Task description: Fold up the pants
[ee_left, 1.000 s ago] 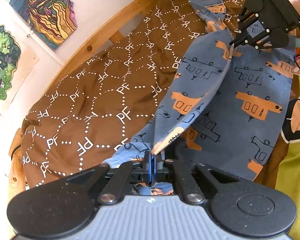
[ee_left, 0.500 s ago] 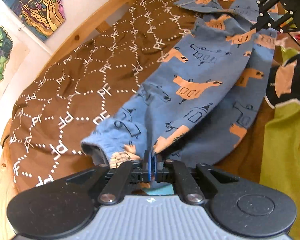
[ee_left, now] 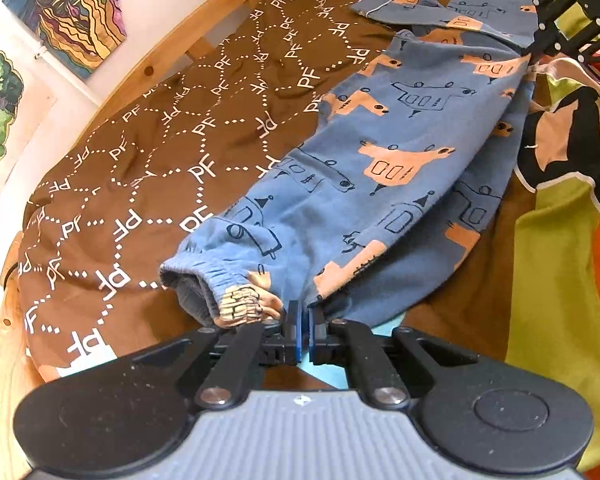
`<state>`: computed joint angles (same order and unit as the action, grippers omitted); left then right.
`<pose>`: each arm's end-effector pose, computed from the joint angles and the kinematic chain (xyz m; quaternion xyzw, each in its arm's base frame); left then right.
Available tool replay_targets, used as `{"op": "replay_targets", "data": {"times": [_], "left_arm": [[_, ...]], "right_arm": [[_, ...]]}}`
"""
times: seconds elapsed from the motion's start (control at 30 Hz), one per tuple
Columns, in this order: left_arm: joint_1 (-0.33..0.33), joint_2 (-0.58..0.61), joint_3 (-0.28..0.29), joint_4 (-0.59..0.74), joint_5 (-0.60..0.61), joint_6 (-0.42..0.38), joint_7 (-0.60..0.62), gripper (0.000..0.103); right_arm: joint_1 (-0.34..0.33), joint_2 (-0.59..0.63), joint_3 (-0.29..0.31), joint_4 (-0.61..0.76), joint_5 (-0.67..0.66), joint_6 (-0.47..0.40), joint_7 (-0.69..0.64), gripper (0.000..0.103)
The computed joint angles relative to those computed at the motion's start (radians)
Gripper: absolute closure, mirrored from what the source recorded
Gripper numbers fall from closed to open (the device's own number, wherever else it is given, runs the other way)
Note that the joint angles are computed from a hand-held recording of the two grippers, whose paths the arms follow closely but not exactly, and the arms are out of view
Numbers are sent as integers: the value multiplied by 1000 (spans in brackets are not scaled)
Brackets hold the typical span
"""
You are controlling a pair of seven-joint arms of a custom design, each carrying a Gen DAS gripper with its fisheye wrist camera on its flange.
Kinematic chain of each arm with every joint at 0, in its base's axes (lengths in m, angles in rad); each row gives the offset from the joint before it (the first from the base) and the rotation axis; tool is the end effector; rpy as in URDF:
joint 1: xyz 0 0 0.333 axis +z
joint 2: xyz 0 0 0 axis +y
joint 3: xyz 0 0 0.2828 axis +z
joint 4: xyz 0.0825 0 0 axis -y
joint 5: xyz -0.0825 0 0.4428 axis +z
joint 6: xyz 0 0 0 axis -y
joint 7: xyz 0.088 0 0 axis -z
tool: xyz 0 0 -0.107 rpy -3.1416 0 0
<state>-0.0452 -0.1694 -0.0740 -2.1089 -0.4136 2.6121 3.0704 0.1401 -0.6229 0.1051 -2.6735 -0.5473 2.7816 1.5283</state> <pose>0.6078 -0.0655 0.5123 -0.1093 0.9277 -0.1805 0.3079 0.4485 0.1342 0.4500 -0.8398 0.3726 -0.3740 0.1267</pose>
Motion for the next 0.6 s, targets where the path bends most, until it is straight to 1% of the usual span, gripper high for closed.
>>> {"op": "replay_targets", "data": {"times": [0.1, 0.33, 0.43, 0.47, 0.5, 0.53, 0.57, 0.6], "left_arm": [[-1, -11, -1, -17, 6, 7, 8, 99], [-1, -9, -3, -22, 27, 0, -14, 99], [1, -4, -7, -25, 42, 6, -29, 97], [1, -5, -9, -25, 48, 5, -39, 92], [2, -7, -10, -22, 55, -8, -51, 85], [2, -8, -10, -13, 56, -35, -67, 77], [3, -7, -6, 2, 48, -78, -86, 59], [3, -11, -5, 10, 34, -110, -107, 44]], "right_arm": [[0, 3, 3, 2, -4, 1, -3, 103], [8, 3, -6, 4, 9, -19, -19, 103], [-8, 23, 6, 1, -3, -3, 3, 103], [-12, 26, 8, 2, -7, 0, 10, 103], [-11, 28, 5, 3, -6, 2, 12, 103], [-10, 26, 3, 3, -2, 4, 18, 101], [-10, 20, -3, 0, 5, 9, 27, 99], [-2, 12, -17, -5, 24, 11, 29, 96]]}}
